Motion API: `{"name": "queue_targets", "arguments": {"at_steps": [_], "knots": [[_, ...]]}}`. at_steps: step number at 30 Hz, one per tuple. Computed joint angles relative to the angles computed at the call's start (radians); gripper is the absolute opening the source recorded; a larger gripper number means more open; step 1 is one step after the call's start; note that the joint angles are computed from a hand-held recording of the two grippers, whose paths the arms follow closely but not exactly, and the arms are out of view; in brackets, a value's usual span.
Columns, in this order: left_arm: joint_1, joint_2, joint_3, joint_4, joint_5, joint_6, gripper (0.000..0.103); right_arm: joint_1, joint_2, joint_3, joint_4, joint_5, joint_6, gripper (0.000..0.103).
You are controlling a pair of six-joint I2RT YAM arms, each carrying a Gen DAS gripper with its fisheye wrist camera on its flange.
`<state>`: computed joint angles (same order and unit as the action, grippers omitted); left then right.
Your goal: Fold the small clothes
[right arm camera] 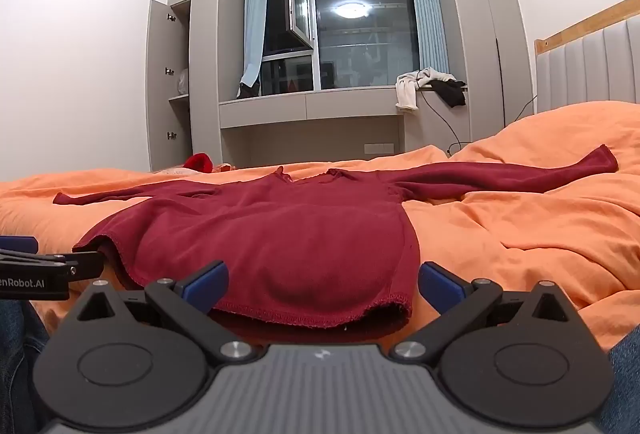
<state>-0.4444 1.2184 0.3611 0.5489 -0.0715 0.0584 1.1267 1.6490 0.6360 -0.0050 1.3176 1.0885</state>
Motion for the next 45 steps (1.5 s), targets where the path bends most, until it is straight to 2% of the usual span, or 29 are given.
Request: {"name": "queue_targets", "arguments": {"at_steps": [9, 16, 26, 27, 45], "knots": [[0.0, 0.001, -0.001, 0.002, 0.003, 0.002, 0.102, 0.01, -0.01, 0.007, -0.051, 0.013, 0.032, 0.103], [-0.002, 0.008, 0.0, 0.008, -0.002, 0.001, 0.102, 0.003, 0.007, -0.001, -0.005, -0.004, 0.006, 0.103], [-0.002, 0.003, 0.0, 0.003, -0.004, -0.007, 0.102, 0.008, 0.009, -0.002, -0.013, -0.004, 0.015, 0.103], [-0.003, 0.004, 0.001, 0.004, -0.005, -0.007, 0.102, -0.002, 0.009, 0.005, 0.003, -0.012, -0.011, 0.103], [-0.004, 0.01, 0.001, 0.01, -0.004, -0.009, 0.102, 0.0, 0.011, 0.004, -0.014, 0.01, 0.028, 0.103]]}}
